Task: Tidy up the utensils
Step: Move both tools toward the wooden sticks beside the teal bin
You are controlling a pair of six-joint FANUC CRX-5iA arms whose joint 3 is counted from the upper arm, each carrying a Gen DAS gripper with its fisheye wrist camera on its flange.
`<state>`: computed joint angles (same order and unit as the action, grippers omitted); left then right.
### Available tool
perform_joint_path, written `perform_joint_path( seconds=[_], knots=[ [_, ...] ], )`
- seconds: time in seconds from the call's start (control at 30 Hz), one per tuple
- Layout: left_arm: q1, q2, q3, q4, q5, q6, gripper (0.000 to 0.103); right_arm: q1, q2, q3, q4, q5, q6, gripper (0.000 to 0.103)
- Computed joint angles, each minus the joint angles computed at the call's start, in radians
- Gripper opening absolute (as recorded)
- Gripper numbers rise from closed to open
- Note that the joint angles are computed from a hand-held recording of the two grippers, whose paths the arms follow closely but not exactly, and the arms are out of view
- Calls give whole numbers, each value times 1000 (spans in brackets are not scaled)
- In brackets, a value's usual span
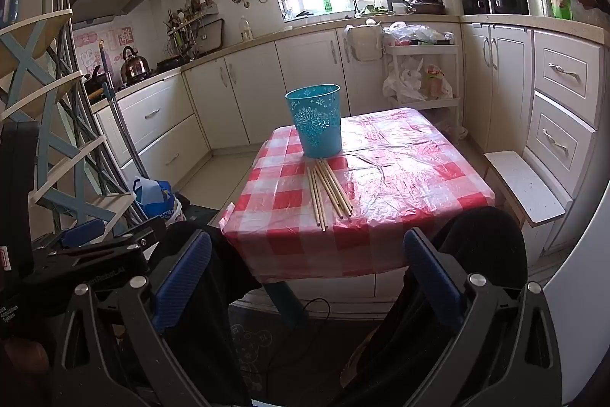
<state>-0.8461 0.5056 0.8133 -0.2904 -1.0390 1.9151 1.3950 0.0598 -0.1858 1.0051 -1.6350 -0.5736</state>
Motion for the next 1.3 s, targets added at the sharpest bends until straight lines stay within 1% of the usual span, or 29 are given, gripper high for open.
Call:
perform_joint_path(
  seconds=[0.33,0.47,0.5,0.63,0.87,0.97,1.1,1.3],
  knots=[
    [0,2,4,0,-6,-2,95,1,1,0,-1,0,-1,98],
    [-1,-6,-11,1,15,-8,95,2,1,1,-1,-1,-2,98],
    [1,-19,-33,4,29,-11,95,2,1,1,-1,-1,-2,98],
    [2,-33,-60,14,53,-20,95,3,1,1,0,-1,-3,98],
    [4,-12,-27,18,41,-25,95,-10,-3,-6,-2,15,2,98],
    [8,17,10,31,19,-39,95,-20,-8,-11,-6,29,5,98],
    [18,80,93,58,-24,-66,95,-50,-16,-27,-16,66,8,98],
    [23,163,204,56,-76,-77,95,-106,-47,-55,-47,159,33,98]
  ],
)
